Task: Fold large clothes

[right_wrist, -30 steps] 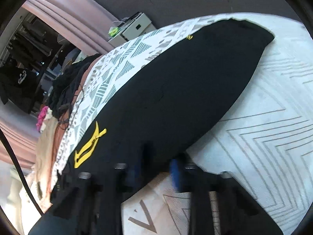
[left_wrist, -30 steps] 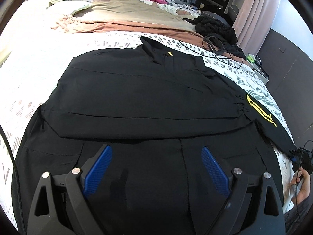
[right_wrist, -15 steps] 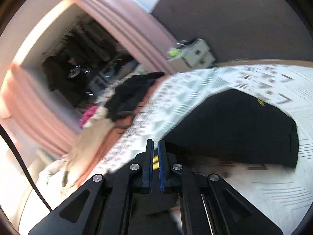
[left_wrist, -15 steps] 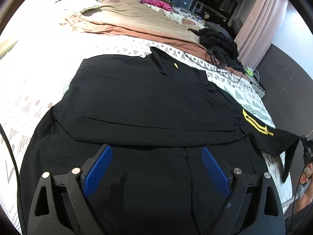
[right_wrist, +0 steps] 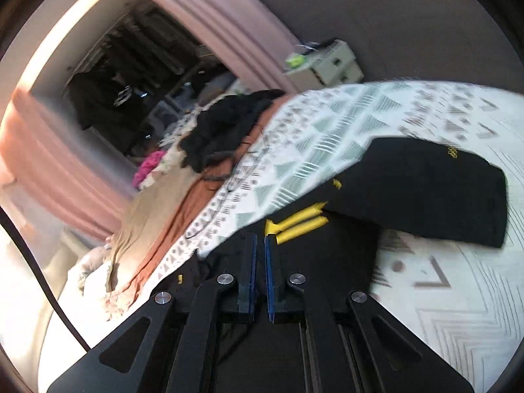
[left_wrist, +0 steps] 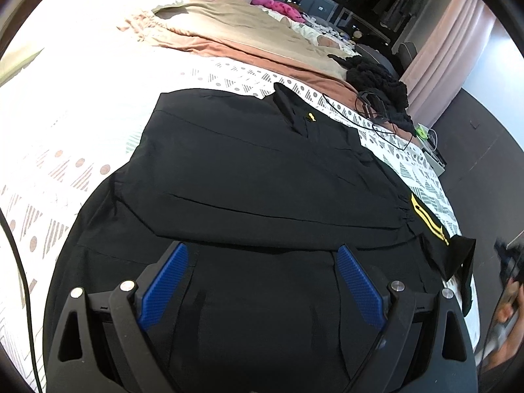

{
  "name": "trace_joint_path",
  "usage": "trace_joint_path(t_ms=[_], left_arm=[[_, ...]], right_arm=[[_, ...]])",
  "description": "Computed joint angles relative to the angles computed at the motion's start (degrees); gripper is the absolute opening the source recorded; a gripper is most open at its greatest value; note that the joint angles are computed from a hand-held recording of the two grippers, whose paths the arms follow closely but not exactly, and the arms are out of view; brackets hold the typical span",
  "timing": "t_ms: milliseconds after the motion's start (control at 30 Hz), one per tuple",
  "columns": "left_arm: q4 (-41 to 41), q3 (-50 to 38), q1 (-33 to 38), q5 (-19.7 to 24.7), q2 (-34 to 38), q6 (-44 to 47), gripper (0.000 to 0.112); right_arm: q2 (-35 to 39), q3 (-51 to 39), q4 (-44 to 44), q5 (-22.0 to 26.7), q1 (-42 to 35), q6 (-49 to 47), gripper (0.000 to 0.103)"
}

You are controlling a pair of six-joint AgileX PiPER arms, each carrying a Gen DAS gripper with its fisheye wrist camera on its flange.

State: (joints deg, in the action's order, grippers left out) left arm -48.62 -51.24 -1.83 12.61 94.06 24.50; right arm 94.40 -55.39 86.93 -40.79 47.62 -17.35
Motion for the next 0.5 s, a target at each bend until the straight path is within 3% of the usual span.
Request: trace_joint_path(t_ms=[233,333,500], left_arm=[[0.17,0.78,-1.8,-2.78,-0.7,-2.44,0.095],[10.0,0.61,-3.98,-4.41,-0.83,-11.55,0.096],[23.23,-0.72,-6.07,-4.51,0.37,-24.6,0.096]], right_arm=[[-2.36,7.05,1.27,-1.93,2.01,13.41,0.003],[-3.8,5.87,5.81,-5.79,5.48,12.59,0.003],[-4.21,9.43,2.13,-5.31,5.63,20.73,0.004]])
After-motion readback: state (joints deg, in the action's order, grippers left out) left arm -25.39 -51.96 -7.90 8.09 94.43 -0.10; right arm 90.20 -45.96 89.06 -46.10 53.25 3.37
